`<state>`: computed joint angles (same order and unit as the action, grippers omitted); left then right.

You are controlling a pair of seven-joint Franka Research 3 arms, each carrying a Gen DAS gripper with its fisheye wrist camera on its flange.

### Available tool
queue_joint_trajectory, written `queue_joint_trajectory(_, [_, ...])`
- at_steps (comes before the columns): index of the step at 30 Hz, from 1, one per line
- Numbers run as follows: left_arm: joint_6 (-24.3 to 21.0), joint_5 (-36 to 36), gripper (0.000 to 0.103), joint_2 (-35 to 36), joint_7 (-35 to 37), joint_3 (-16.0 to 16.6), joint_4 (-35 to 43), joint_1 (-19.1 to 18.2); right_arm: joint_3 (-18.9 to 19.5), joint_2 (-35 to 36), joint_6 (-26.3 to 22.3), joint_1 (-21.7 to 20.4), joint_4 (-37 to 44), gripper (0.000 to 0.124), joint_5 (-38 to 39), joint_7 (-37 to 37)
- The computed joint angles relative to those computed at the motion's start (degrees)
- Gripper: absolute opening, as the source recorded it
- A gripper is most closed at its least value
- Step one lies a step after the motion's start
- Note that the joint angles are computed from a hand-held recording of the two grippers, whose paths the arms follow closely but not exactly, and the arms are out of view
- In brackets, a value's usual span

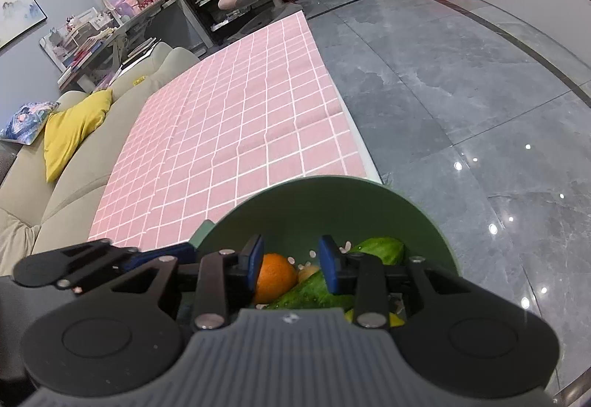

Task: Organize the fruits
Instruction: 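Carry the orange and kiwi over the green colander and open both tools, then withdraw both tools from the colander toward the remaining fruits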

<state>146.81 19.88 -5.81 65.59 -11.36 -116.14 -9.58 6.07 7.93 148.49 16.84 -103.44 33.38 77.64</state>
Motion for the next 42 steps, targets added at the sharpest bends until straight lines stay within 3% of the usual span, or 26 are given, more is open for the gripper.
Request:
queue_joint_trajectory(5, [1.50,-1.76,0.072,-7.94,-2.52,0.85,-7.20,0.75,0.08,-2.02,-0.56,-0.15,-1.15,0.031,1.48,-2.07])
queue_joint_trajectory(10, [0.02,-2.47,0.073,-16.23,-5.52,1.28,-14.25,1.75,0.05,-5.23,-1.13,0.31,-3.77,0.031,3.23,-5.82])
queue_joint_trajectory(15, [-2.68,-4.50,0.075,-22.06,-7.16,1.79,-18.85,1.51,0.07,-9.15,1.41,1.83,-7.82,0.031,1.28,-8.04])
queue_joint_trajectory(21, [-2.69,-5.11,0.075,-27.98,-6.77,2.17,-24.93,0.49,-0.04,-14.16,2.05,3.85,-12.90,0.031,2.92,-10.34])
queue_joint_trajectory(31, [-0.58,-4.83,0.075,-30.36,-7.15,2.33,-30.99,0.52,0.68,-19.95,1.85,6.30,-21.02,0.031,-0.48,-6.86])
queue_joint_trajectory(42, [3.95,-3.48,0.075,-27.95,-5.77,2.30,-31.98,1.43,2.36,-19.63,4.46,8.25,-24.15,0.031,-5.46,1.07])
